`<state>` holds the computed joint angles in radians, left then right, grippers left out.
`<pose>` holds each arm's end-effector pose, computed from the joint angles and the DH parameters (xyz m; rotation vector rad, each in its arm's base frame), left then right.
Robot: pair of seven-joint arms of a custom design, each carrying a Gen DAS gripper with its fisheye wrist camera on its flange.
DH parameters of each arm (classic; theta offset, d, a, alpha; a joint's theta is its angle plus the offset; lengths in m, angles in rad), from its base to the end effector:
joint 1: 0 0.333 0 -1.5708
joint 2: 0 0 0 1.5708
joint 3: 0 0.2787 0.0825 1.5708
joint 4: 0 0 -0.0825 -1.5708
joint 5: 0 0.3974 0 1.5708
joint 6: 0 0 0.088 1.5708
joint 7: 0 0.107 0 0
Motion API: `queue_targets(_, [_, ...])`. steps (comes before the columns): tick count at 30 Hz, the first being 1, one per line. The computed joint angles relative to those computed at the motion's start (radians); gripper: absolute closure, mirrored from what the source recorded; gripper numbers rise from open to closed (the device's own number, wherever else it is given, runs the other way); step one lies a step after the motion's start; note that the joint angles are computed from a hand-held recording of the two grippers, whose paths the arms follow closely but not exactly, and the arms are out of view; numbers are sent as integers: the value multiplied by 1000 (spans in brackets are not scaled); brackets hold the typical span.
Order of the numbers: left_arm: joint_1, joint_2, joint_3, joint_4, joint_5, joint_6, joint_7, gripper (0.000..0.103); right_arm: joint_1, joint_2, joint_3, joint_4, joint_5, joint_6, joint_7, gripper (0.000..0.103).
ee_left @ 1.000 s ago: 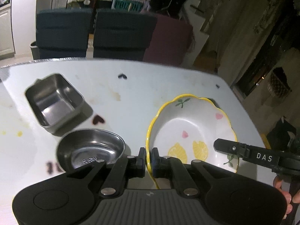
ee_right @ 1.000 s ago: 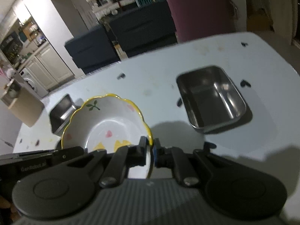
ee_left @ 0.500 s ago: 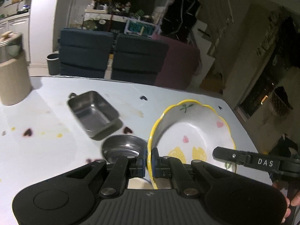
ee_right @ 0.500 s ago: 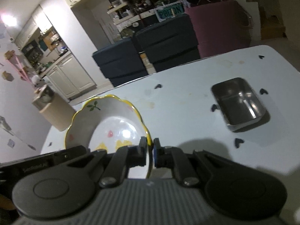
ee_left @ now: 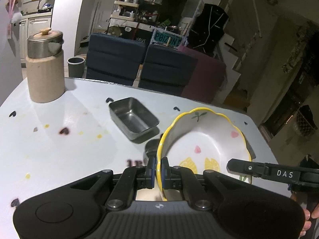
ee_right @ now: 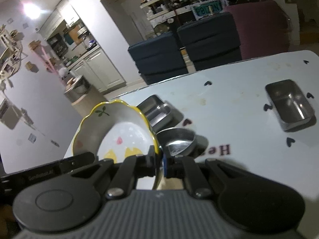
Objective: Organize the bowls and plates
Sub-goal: 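Carry the floral bowl over and lower it into the cream bowl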
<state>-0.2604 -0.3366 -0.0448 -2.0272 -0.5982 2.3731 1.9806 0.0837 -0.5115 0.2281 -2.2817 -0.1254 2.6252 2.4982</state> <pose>0.4992 -0.1671 0.6318 -1.4852 2.3126 -1.2228 0.4543 0.1672 0.6072 -1.1699 2.0008 -0.4389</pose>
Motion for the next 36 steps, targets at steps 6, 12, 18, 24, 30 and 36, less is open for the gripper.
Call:
queue_targets(6, [16,-2,7,-11,31,-53,8,97,36,35,-17,21,27,-34,-31,95])
queue_targets(12, [29,9,-2,-24,66,-100,29,97,69,61,-28,46,55,-110,-51,95])
queue_targets(18, [38,15,-11,-37,94,-127,38,97,94,74,-45,52,86,-166,-64,95])
queue_targets(24, [51,30,-22,-38,137,-151,25,96,116,104,-54,75,105,-216,-90,95])
queue_targets(30, [57,40,-28,-41,162,-155,19,96,133,133,-64,89,129,-244,-101,95])
queue_targets(36, [62,55,-33,-37,179,-152,18,95,140,151,-65,105,122,-263,-96,95])
